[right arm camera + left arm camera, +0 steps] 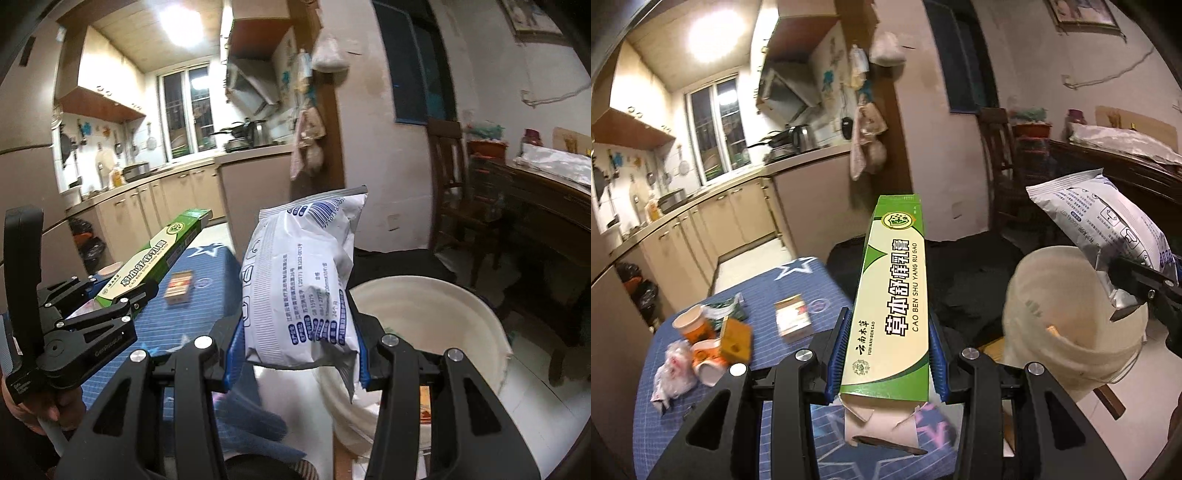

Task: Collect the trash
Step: 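Carry the green box and white bag over the white bucket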

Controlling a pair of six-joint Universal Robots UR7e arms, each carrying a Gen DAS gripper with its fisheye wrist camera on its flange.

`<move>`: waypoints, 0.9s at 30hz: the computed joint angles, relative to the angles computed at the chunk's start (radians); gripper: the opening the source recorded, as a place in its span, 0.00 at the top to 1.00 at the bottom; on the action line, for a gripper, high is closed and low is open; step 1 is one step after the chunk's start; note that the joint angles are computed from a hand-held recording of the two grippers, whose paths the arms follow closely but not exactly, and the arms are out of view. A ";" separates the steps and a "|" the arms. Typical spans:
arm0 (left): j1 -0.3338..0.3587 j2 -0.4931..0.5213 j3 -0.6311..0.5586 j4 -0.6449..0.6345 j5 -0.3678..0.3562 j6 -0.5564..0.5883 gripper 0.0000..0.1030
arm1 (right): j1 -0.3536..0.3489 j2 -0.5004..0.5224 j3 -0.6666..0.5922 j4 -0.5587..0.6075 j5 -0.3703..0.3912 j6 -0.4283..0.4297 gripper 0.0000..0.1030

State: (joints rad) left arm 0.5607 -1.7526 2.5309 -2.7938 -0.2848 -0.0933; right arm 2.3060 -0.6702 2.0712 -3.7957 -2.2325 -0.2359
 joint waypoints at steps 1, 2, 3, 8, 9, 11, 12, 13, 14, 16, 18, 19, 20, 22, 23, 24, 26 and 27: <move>0.000 0.018 0.000 -0.026 -0.007 0.015 0.61 | -0.003 -0.005 0.006 -0.007 -0.006 -0.002 0.57; 0.003 0.044 -0.003 -0.069 -0.016 0.042 0.61 | -0.009 -0.012 0.014 -0.018 -0.017 -0.007 0.57; 0.006 0.069 -0.010 -0.100 -0.022 0.060 0.61 | -0.013 -0.016 0.020 -0.026 -0.023 -0.010 0.57; 0.022 0.194 -0.038 -0.247 -0.066 0.144 0.61 | -0.040 -0.045 0.054 -0.072 -0.053 -0.025 0.57; 0.026 0.218 -0.044 -0.270 -0.076 0.157 0.61 | -0.045 -0.050 0.061 -0.083 -0.061 -0.028 0.57; 0.031 0.249 -0.051 -0.299 -0.089 0.176 0.61 | -0.058 -0.062 0.074 -0.100 -0.069 -0.037 0.57; 0.033 0.266 -0.055 -0.314 -0.095 0.184 0.61 | -0.065 -0.068 0.080 -0.107 -0.074 -0.041 0.57; 0.037 0.289 -0.061 -0.331 -0.104 0.194 0.61 | -0.071 -0.072 0.081 -0.111 -0.078 -0.047 0.57; 0.042 0.308 -0.069 -0.346 -0.114 0.203 0.61 | -0.078 -0.077 0.084 -0.119 -0.083 -0.054 0.57; 0.052 0.338 -0.082 -0.368 -0.136 0.224 0.61 | -0.090 -0.087 0.095 -0.134 -0.096 -0.062 0.57; 0.061 0.376 -0.101 -0.391 -0.156 0.245 0.61 | -0.103 -0.094 0.099 -0.142 -0.105 -0.070 0.57; 0.064 0.391 -0.107 -0.397 -0.173 0.253 0.61 | -0.109 -0.097 0.101 -0.147 -0.109 -0.075 0.57; 0.068 0.408 -0.116 -0.402 -0.189 0.260 0.61 | -0.114 -0.099 0.103 -0.150 -0.112 -0.080 0.57; 0.076 0.442 -0.128 -0.413 -0.224 0.273 0.61 | -0.124 -0.099 0.103 -0.153 -0.123 -0.085 0.57; 0.079 0.459 -0.134 -0.421 -0.233 0.280 0.61 | -0.128 -0.100 0.105 -0.153 -0.127 -0.086 0.57; 0.084 0.478 -0.143 -0.428 -0.244 0.291 0.61 | -0.135 -0.101 0.107 -0.153 -0.130 -0.086 0.57; 0.094 0.520 -0.163 -0.440 -0.265 0.305 0.61 | -0.146 -0.102 0.112 -0.153 -0.134 -0.083 0.57; 0.100 0.539 -0.173 -0.447 -0.275 0.313 0.61 | -0.153 -0.103 0.114 -0.155 -0.136 -0.084 0.57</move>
State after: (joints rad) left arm 0.6610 -1.2131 2.3581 -3.2406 -0.5603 0.2194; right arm 2.1534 -0.7728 2.1851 -3.9503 -2.3687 -0.3202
